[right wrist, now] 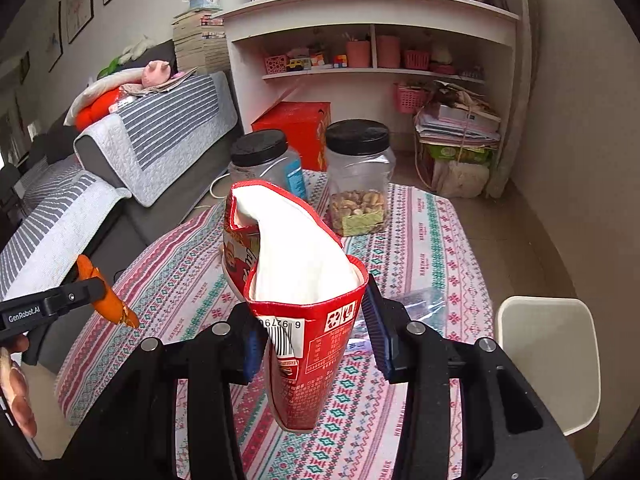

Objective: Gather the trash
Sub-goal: 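Lift the red noodle packet with the right tool while the left tool holds the sausage, then carry both items over the white bin and open both tools to drop them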

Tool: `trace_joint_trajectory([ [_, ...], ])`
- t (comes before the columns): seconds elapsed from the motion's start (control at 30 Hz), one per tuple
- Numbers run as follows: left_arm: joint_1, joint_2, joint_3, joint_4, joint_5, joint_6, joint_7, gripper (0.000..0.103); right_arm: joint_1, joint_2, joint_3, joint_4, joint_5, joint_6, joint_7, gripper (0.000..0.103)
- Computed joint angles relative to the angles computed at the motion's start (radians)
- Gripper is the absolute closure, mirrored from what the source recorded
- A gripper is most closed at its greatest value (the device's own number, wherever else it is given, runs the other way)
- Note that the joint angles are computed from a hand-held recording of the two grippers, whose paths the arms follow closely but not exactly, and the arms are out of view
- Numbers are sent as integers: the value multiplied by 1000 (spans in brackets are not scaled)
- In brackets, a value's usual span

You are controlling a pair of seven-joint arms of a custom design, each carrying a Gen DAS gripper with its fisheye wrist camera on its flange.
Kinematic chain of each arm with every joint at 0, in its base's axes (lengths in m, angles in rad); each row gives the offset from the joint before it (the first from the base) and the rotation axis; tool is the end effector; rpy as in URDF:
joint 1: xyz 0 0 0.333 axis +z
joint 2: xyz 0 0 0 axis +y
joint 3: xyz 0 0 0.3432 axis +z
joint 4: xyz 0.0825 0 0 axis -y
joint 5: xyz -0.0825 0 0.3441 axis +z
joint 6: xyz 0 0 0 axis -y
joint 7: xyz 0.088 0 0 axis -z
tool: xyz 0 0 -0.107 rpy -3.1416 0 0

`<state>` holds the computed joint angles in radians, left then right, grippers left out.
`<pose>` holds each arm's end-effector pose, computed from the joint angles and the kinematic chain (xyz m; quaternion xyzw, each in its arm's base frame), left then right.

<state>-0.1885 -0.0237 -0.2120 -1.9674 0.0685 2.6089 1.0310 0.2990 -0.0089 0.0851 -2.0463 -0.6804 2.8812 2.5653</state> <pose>0.5148 -0.2210 0.5993 -0.6978 0.6372 -0.3011 0.1281 0.5024 0.2423 0.5790 -0.6271 0.6430 -0.2468 0.3639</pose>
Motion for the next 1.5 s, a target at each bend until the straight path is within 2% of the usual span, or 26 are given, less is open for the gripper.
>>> trace_joint_trajectory([
  [0.3, -49, 57, -16, 49, 61, -16, -9, 82, -93, -101, -15, -91, -92, -19, 114, 62],
  [0.5, -83, 92, -16, 79, 66, -19, -10, 82, -165, -161, -10, -147, -135, -76, 171, 62],
  [0.83, -154, 182, -22, 165, 61, -33, 14, 82, -248, -260, -35, -244, -54, -208, 164, 58],
  [0.87, -162, 193, -22, 176, 57, -35, 18, 82, -256, -274, -38, -254, -46, -221, 163, 54],
  [0.93, -180, 219, -26, 204, 43, -41, 34, 82, -283, -300, -32, -273, -63, -241, 190, 32],
  [1.0, -199, 247, -33, 234, 22, -47, 56, 82, -306, -332, -35, -298, -79, -243, 207, 29],
  [1.1, -234, 294, -39, 287, 5, -65, 83, 82, -331, -360, -44, -321, -78, -244, 205, 16],
  [1.2, -272, 358, -48, 364, -33, -97, 90, 82, -364, -381, -44, -333, -85, -252, 229, 12],
  [1.27, -298, 404, -54, 421, -62, -115, 91, 82, -369, -395, -63, -349, -57, -228, 231, 9],
  [1.4, -388, 530, -50, 621, -51, -211, 109, 82, -410, -424, -69, -376, -42, -188, 257, 7],
  [1.5, -464, 643, -35, 827, -22, -299, 121, 82, -449, -458, -68, -404, -39, -159, 287, 7],
])
